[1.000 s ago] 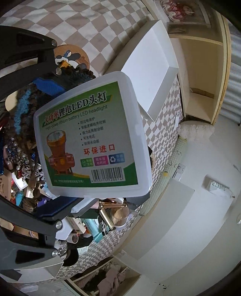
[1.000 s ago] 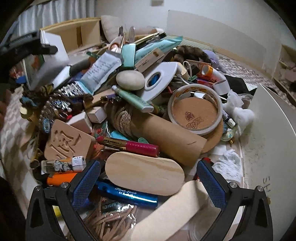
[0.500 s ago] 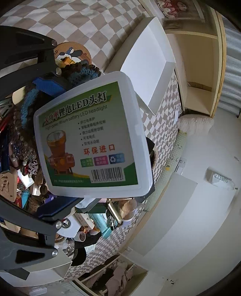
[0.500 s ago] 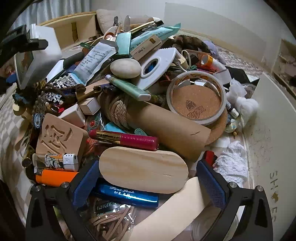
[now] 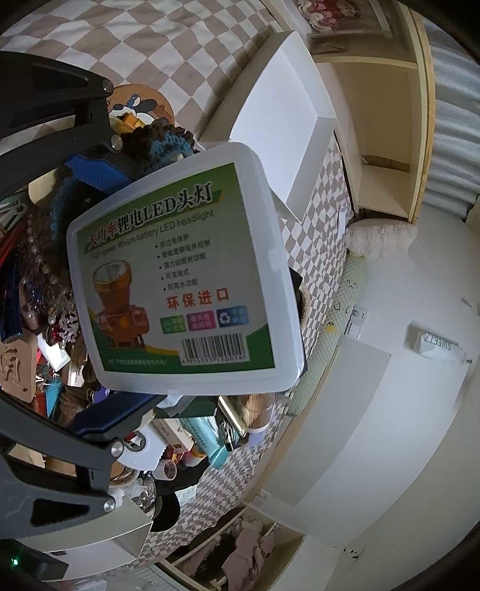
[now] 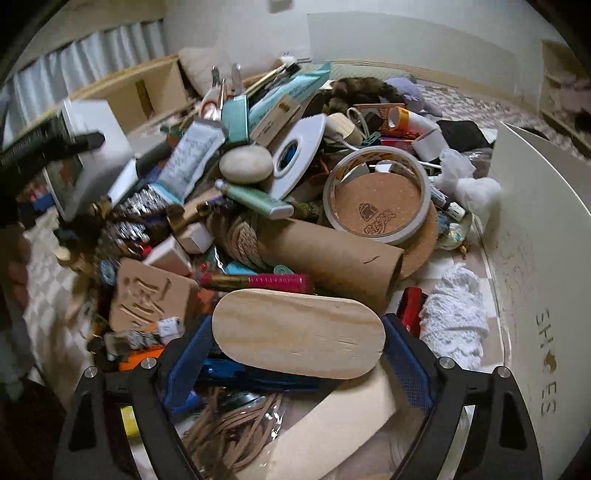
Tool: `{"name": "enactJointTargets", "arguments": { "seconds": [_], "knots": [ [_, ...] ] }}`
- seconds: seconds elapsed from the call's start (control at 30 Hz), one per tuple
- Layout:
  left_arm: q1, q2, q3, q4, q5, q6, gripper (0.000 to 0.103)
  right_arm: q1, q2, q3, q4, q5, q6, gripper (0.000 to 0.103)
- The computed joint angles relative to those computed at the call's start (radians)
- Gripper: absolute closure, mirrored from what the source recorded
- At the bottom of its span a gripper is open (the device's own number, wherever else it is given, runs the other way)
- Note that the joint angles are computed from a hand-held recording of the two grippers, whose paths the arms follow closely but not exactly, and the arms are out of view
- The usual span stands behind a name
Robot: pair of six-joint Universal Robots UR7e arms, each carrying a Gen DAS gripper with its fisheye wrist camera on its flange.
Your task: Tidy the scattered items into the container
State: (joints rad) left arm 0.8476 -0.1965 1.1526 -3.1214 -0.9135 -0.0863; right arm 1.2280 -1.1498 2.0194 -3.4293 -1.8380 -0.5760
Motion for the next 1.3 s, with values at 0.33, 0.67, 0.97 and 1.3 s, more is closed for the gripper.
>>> {"name": "enactJointTargets", "arguments": {
  "seconds": [0.33, 0.67, 0.97, 1.3],
  "knots": [
    [-0.016, 0.001, 0.011, -0.001, -0.010, 0.030, 0.009, -0.004, -0.064, 0.035, 0.004, 0.080, 0.039, 0.013],
    [-0.049, -0.013, 0.023, -0.016, -0.070, 0.071, 0.009, 0.004, -0.115, 0.046, -0.031, 0.133, 0.019, 0.013],
    [-0.086, -0.034, 0.061, -0.032, -0.080, 0.068, 0.009, 0.011, -0.192, 0.080, -0.075, 0.158, 0.018, 0.013],
    [-0.138, -0.046, 0.090, -0.028, -0.100, 0.084, 0.009, 0.009, -0.299, 0.133, -0.101, 0.167, 0.014, 0.013]
  ]
}}
